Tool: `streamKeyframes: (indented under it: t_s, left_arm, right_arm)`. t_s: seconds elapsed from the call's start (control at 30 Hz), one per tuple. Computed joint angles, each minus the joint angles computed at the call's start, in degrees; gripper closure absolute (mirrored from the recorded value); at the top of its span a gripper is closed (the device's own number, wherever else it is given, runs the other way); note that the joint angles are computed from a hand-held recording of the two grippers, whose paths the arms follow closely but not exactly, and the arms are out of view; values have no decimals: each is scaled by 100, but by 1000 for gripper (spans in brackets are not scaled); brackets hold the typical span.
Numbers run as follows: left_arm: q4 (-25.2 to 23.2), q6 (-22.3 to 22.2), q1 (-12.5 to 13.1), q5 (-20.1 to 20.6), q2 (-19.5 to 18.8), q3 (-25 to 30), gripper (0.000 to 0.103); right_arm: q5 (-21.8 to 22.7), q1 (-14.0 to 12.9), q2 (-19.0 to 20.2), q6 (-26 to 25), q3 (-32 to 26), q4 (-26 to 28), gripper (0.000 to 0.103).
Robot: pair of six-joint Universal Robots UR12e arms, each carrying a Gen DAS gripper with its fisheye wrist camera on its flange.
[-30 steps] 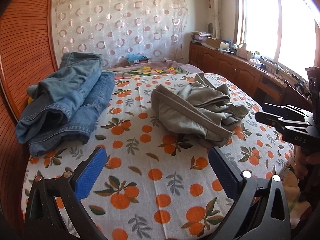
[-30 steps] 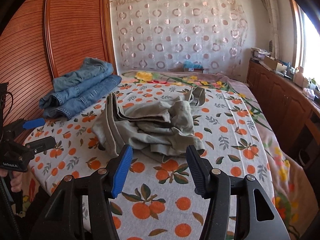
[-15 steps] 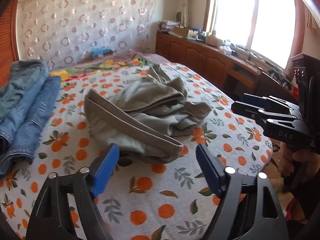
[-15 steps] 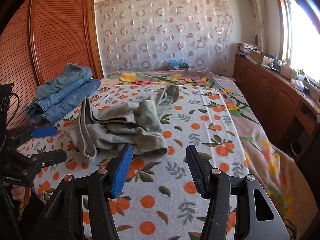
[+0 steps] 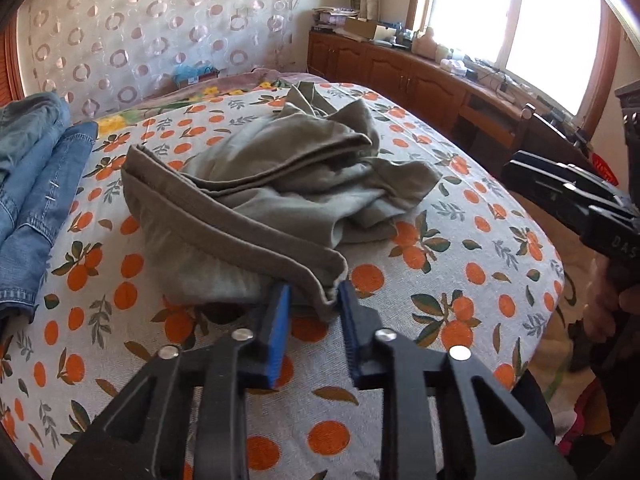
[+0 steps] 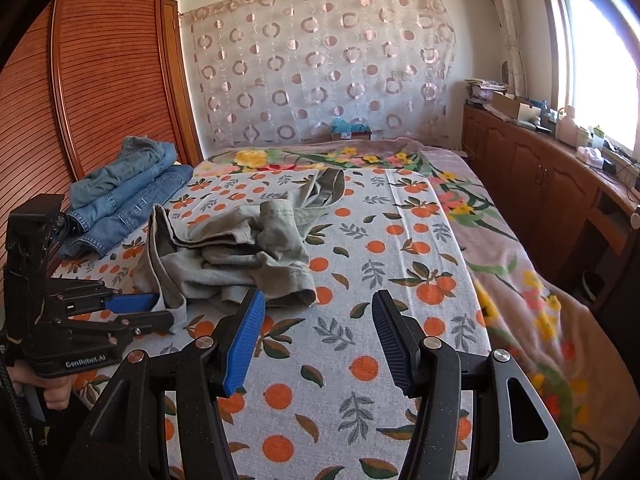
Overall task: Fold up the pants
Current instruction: 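Move both grippers toward the crumpled grey-green pants, then grasp the grey-green pants with the right gripper and lift them up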
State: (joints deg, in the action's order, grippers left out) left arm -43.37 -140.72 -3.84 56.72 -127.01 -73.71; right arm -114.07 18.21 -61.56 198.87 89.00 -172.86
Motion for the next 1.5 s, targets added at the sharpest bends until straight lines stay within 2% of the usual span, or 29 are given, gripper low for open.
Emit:
streamKeyframes:
  t_s: [0.03, 0.23, 0.5, 0.73, 0.77, 0.97, 1.03, 1.13, 1.23, 1.3, 1.37, 1.43, 1.5]
  left_arm:
    - [-8, -2, 35, -72, 19, -18, 89]
    - [211, -167, 260, -327, 121, -197, 93]
    - [448, -434, 455, -370, 153, -320, 94]
    - [463, -485, 509, -392, 112, -314, 94]
    - [462, -469, 515, -401, 111, -318, 94]
    - [450, -453, 524, -421, 103, -326, 94]
    - [453, -454, 532, -443, 101, -327, 94]
    - [492, -458, 542, -488, 107, -334, 94]
    - [546, -472, 561, -539, 113, -342, 94]
    - [576, -476, 564, -545, 118, -344, 94]
    - [623, -481, 568, -558, 123, -353, 94]
    - [716, -520, 576, -581, 139, -380, 94]
    - [780, -564, 591, -621, 160, -401, 94]
  right_arm:
    - [15, -6, 16, -15, -18, 1, 45]
    - [136, -38, 87, -121, -146, 27, 45]
    - [482, -114, 337, -453, -562, 184, 45]
    - [1068, -249, 628, -766, -1097, 628, 46]
    - [1161, -271, 645, -772, -1139, 696, 50]
    - [1620, -434, 758, -862, -1402, 1033, 55]
    - [1612, -441, 795, -972, -1484, 1110, 57]
    - [1298, -417, 894, -997, -1695, 1386, 59]
    - [1328, -457, 909, -954, -1714, 1479, 60]
    - [1197, -418, 1006, -997, -1892, 1740, 67]
    - [1132, -393, 1054, -1067, -1979, 1822, 84]
    - [1021, -369, 1074, -1143, -2024, 1802, 92]
    - [1068, -376, 1019, -1152, -1949, 1567, 95]
